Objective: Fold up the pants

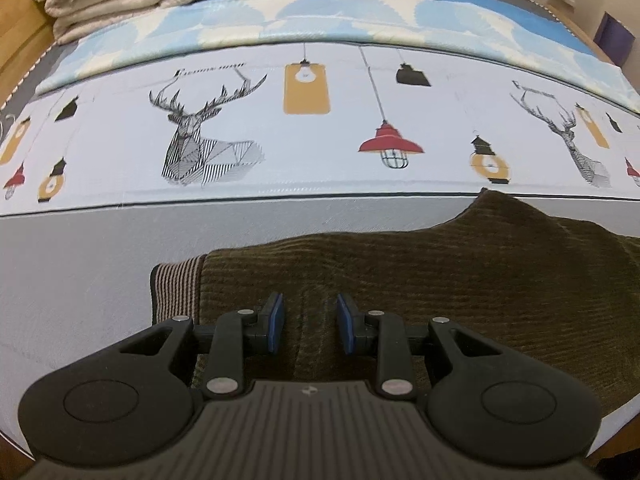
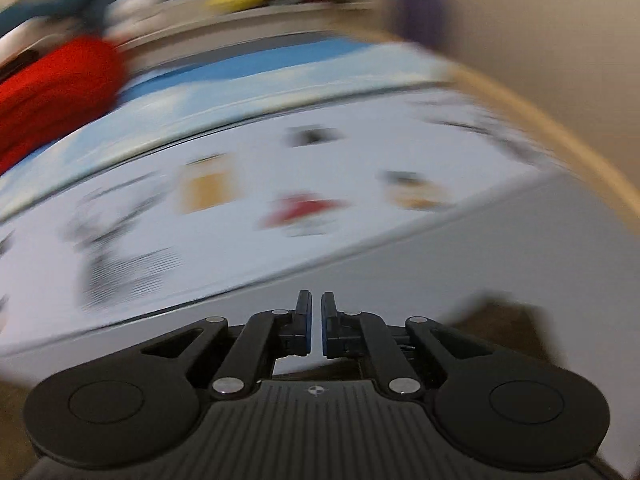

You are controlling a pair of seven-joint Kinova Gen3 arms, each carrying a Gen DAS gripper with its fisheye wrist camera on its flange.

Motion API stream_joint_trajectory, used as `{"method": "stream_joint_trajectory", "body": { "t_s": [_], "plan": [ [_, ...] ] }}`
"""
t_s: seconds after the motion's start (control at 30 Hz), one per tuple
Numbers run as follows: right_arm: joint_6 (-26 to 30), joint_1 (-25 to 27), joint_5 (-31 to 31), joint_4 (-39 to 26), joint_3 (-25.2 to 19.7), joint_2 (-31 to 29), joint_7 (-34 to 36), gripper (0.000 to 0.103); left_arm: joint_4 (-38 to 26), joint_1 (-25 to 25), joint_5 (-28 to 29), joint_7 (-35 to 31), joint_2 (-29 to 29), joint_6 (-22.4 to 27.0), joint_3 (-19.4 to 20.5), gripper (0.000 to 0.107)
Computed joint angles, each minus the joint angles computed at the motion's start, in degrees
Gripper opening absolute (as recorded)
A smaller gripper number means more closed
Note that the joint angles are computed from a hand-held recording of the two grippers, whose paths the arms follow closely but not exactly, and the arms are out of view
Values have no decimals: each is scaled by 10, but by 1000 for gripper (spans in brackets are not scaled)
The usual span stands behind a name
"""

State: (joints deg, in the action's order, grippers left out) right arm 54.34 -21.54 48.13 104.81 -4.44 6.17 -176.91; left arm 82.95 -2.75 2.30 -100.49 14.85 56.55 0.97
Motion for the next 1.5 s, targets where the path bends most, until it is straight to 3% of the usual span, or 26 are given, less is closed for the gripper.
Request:
{"method": "stream_joint_trajectory", "body": {
  "t_s": [0.1,0.2,0.23,0.3,0.37,0.4,0.43,0.53,0.57,0.7,0.83,0.93,1.07,1.2,1.3,1.5],
  "plan": [
    [14,-26,9,52,70,-25,-69,28,-1,5,-8,4,1,1,-1,33],
    [-46,-19,17,109,105,-55,-103,40,-5,10,-19,14,5,3,-3,33],
    [-69,-19,20,123,119,-61,-102,47,-6,11,-23,16,7,4,-3,33],
    [-116,-38,11,140,164,-76,-71,50,-6,14,-29,17,9,5,-3,33],
    [-163,-38,-9,154,178,-88,-25,50,-5,15,-32,16,10,3,-2,33],
    [-186,-27,-5,163,168,-90,-1,44,-5,15,-34,14,11,3,-2,33],
    [-209,-5,8,174,149,-91,14,30,-5,17,-36,14,13,3,-2,33],
    [-251,75,54,195,76,-96,5,14,-7,19,-42,15,16,1,-3,33],
    [-252,101,76,197,50,-102,-16,14,-9,19,-42,16,17,2,-3,33],
    [-228,177,70,174,-13,-93,-95,15,-9,21,-39,15,18,0,0,33],
    [-139,229,24,129,-99,-48,-75,31,-7,18,-33,1,17,-1,3,33],
    [-102,240,29,118,-122,-61,-118,43,-6,15,-26,-2,14,-1,2,33],
    [-23,240,37,116,-166,-97,-166,44,-2,3,-8,-6,8,-4,0,34],
    [15,300,22,127,-238,-143,-205,45,6,-10,6,-22,-3,-5,0,34],
    [27,285,-42,134,-220,-184,-209,49,17,-27,27,-47,-15,-10,-1,34],
    [63,148,-182,154,-99,-195,-158,53,38,-52,52,-82,-33,-14,-10,34]
  ]
}}
